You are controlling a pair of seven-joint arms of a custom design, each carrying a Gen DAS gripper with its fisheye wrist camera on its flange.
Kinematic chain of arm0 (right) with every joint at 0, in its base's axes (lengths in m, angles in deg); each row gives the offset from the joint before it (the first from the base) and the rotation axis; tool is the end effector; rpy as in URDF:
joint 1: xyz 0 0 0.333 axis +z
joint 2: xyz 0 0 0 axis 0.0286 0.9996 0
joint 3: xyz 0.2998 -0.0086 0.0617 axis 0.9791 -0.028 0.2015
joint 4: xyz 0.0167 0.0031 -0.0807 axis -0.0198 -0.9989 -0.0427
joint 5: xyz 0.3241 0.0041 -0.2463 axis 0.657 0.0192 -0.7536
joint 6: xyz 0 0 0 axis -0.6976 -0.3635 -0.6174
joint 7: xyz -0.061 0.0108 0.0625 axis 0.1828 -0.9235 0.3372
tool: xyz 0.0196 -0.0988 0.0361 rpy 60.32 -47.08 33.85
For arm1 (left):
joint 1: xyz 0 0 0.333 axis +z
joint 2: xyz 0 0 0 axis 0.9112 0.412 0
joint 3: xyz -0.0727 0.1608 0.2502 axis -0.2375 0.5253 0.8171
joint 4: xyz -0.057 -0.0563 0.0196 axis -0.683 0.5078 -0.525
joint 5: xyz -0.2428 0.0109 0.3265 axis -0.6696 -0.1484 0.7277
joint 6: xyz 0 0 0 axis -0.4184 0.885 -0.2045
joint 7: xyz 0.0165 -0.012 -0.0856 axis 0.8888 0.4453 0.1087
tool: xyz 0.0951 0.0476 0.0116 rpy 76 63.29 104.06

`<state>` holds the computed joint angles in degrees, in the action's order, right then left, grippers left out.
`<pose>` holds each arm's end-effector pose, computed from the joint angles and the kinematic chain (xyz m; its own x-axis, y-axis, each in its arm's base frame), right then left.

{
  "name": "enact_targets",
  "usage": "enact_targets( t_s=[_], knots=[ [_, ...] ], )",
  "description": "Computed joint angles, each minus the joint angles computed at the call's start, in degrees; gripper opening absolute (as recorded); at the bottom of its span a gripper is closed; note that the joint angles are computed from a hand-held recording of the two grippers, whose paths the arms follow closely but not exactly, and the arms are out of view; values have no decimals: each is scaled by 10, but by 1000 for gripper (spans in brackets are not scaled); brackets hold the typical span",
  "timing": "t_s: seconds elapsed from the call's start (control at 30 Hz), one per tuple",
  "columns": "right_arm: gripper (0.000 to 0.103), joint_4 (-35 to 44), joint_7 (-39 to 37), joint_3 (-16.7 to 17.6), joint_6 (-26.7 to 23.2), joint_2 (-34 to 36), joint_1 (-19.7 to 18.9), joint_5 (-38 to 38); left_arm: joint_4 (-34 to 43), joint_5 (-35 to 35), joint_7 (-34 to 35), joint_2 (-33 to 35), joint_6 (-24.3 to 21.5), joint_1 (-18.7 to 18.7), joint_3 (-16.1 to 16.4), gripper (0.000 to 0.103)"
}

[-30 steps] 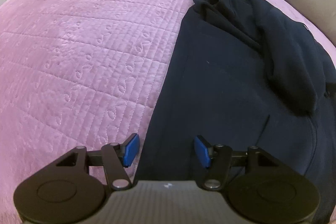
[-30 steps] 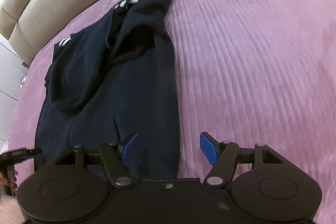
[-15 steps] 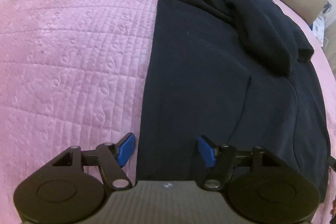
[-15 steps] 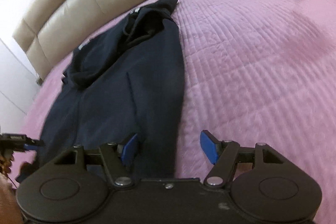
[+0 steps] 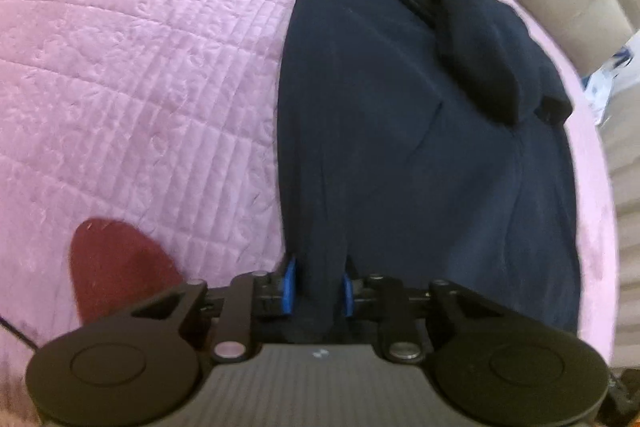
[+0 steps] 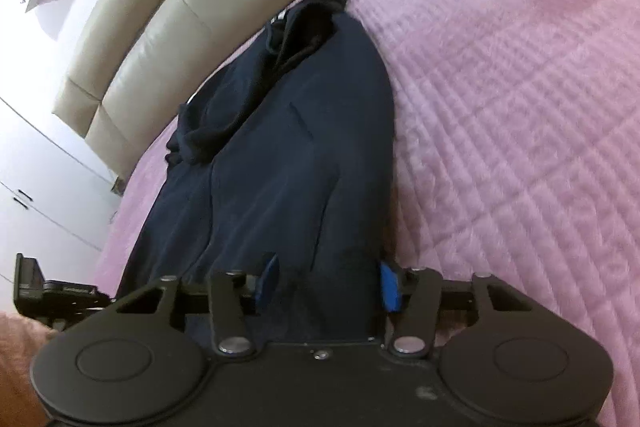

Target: Fold large clothes

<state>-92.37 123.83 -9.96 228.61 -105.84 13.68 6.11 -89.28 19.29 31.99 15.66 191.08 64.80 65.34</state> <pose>0.4195 0.0199 0.4000 0.1081 -0.7433 -0.6601 -0.8389 0.2881 -0.4618 0.4862 -0.0118 0.4688 0.4034 -0.8646 0.2994 -0.8502 -0.4752 -0.2267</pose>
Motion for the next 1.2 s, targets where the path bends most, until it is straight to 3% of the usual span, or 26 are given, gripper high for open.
enact_targets(
  t_s=[0.03, 0.07, 0.17, 0.23, 0.37, 0.63, 0.7, 0.77, 0.97, 1.07, 1.2],
  knots=[
    [47, -2, 5, -2, -7, -2, -3, -8, 0, 2, -1, -1, -9, -1, -2, 29],
    [28, -7, 14, -5, -16, -5, -7, -13, -7, 4, 1, -7, -4, -2, -3, 28],
    [11, -22, 37, -12, -37, -12, -11, 0, -23, -7, 7, -19, 29, -9, -1, 14],
    [9, -32, 40, -1, -12, -28, -8, 23, -47, -38, 11, -36, 88, -18, 8, 13],
    [8, 3, -1, -11, 9, -36, 8, 104, -74, -102, 23, -59, 198, -48, 38, 13],
    [8, 179, -50, -19, -56, 56, 1, 154, -27, -152, 49, -19, 349, -119, 86, 13],
    [9, 235, -51, -17, -77, 99, -6, 164, 2, -179, 76, 3, 379, -157, 120, 13],
    [8, 296, -34, -10, -89, 144, -16, 159, 41, -205, 111, 30, 389, -187, 151, 13],
    [8, 496, 61, 20, -127, 296, -63, 46, 200, -288, 181, 159, 379, -185, 160, 13],
    [8, 585, 103, 39, -141, 367, -83, 11, 277, -191, 85, 232, 366, -155, 151, 13],
    [8, 711, 151, 66, -137, 479, -102, -16, 398, -121, -19, 347, 342, -136, 157, 13]
  ],
)
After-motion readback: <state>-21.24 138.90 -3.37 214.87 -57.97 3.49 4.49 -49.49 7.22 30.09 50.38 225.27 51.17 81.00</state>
